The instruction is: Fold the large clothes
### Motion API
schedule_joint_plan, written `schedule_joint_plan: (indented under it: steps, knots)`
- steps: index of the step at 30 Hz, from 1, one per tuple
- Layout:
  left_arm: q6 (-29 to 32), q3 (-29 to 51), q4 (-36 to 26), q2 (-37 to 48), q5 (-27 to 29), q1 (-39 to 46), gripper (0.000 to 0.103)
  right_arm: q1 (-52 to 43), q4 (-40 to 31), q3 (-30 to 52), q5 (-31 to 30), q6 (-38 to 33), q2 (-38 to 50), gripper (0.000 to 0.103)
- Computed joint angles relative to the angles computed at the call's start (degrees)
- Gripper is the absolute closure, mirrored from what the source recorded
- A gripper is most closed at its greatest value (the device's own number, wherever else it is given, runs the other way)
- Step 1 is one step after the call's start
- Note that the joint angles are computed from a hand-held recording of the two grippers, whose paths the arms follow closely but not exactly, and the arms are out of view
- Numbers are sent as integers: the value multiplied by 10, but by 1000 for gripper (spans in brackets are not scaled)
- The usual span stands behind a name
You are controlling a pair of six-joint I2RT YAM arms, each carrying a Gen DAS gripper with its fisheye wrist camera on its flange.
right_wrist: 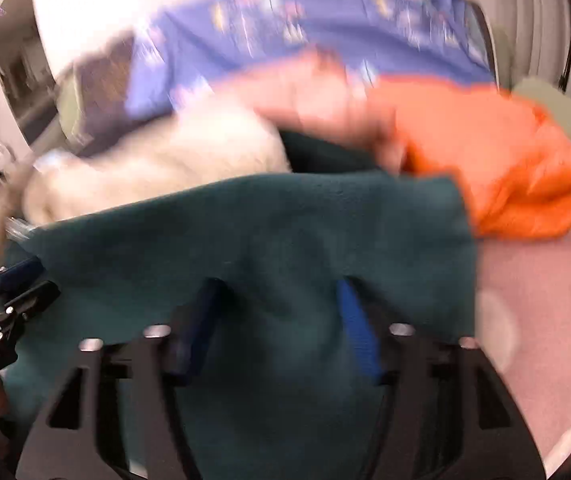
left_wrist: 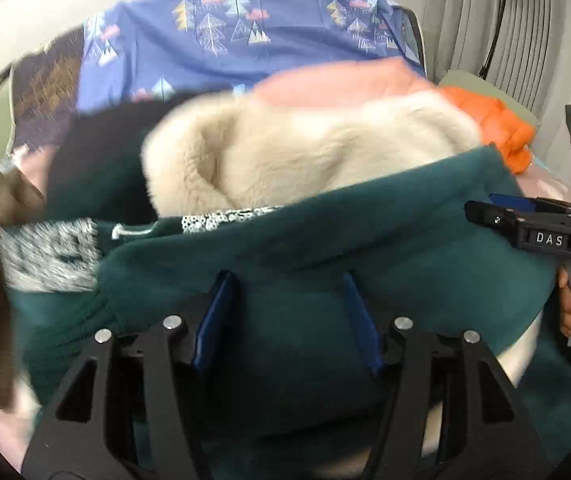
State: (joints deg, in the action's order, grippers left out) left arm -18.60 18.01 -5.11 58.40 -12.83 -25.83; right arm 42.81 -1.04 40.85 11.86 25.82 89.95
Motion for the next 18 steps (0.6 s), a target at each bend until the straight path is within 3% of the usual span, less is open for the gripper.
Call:
schedule_joint_plan:
  steps: [1,2,6,8,10,12,14,15,16,18]
  knots:
    - [-11,-11,23,3,-9,-5,44,-16,38,-24,-27,11,-6,29]
    - [-7,-12,9,-20,1,-3,45,-16,28,-22,-27,11,-13,29]
    - [-28,31,-101,-64,-32,-35,47,37,-83,14,59,7,-64,30]
    - [-45,32,-167,-147,-25,-43,47,70,-89,-17,74,23,-135,35]
    - [-58,33,-236,-243,-53,-91,45,116,-97,-48,92,19,-207,36]
    - [-71,28,-272,-267,-69,-118,41,155,-116,-49,109,15,-208,36]
    - [-80,10,-245,-214,-51,-98,36,147,-126,-33,72,35,-133,35]
    - [-75,-22,-197,-197,-50,-96,36,141,-104,-37,53,44,-100,30]
    - [-78,-30,-193,-209,-67,-108,36,132,-82,-50,48,54,-96,25]
    - [-122,2,-263,-229,-97,-145,36,107,-123,-58,-3,87,-154,22]
